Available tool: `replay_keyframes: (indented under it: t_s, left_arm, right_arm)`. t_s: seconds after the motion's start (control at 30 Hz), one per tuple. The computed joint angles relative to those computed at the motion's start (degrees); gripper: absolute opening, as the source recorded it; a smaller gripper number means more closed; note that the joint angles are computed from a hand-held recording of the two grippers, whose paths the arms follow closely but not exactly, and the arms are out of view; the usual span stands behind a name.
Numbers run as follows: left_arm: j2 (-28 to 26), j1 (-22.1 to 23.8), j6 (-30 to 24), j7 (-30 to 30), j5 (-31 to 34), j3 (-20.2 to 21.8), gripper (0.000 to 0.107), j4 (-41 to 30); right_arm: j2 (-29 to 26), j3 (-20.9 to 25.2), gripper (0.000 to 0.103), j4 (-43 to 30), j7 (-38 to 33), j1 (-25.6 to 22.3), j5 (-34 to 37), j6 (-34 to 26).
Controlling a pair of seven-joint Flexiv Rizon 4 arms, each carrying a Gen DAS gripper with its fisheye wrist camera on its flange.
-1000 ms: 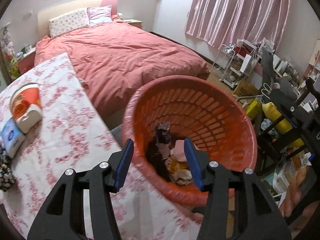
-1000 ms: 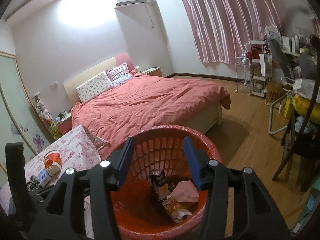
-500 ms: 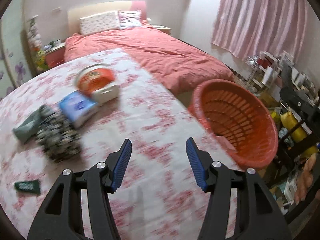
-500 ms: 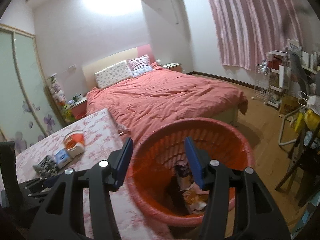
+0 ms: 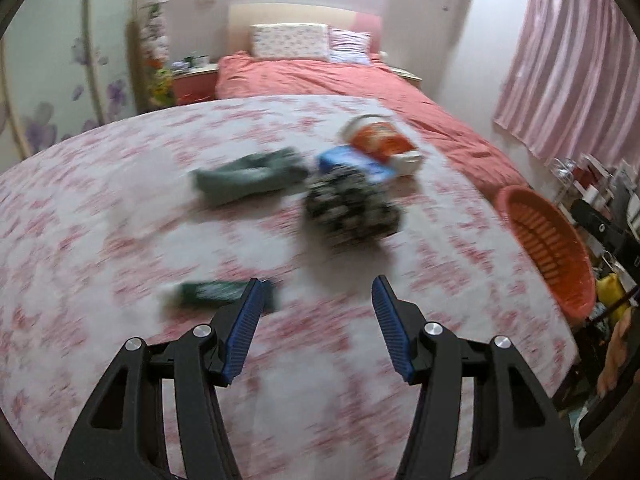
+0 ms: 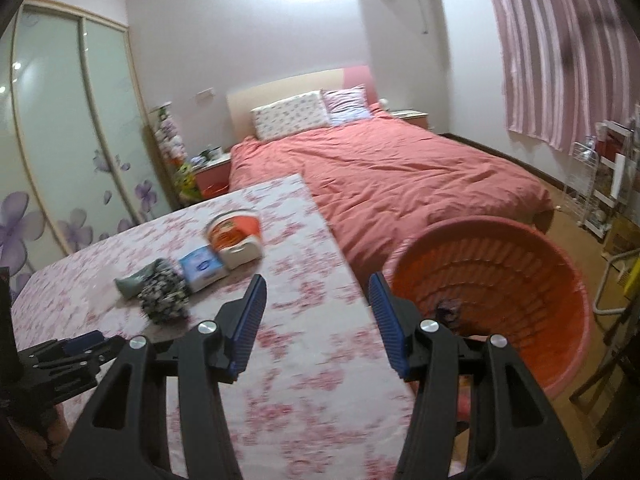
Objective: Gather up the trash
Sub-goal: 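Move both tools back over the remaining items on the bed, then grasp the green lip gel tube with the left tool while the right tool grasps the floral cloth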
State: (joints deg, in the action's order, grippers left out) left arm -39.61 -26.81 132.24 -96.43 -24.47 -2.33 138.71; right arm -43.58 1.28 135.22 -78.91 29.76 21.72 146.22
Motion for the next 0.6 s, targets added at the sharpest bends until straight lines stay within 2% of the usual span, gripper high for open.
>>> replay_keyframes:
  t_s: [0.23, 0.4, 0.5, 0.6]
  left_arm:
    - [-0.5, 7.0, -1.4, -4.9, 6.0, -1.8, 0.057, 1.5]
    - [-1.6, 8.8, -4.2, -6.0, 8.4, -2.0, 0.057, -0.7]
    - [-1.9, 7.7, -5.4, -5.6, 7.1, -0.7, 0.056, -2.4]
    - [-2.4, 6.3, -7.4, -4.2, 4.6, 1.3, 0.051, -4.6]
  right_arm:
    - [-0.3, 0.4, 0.053, -0.8, -1.2, 2.4, -0.1, -1.0]
    - [-0.3, 0.2, 0.053, -1.0, -1.3, 2.7, 0.5, -1.5]
    - [-0.6, 0.2, 0.053, -1.2, -0.9, 2.3, 0.4, -1.7]
    - [-1.0, 0.1, 0.053, -1.6, -0.6, 1.9, 0.2, -2.0]
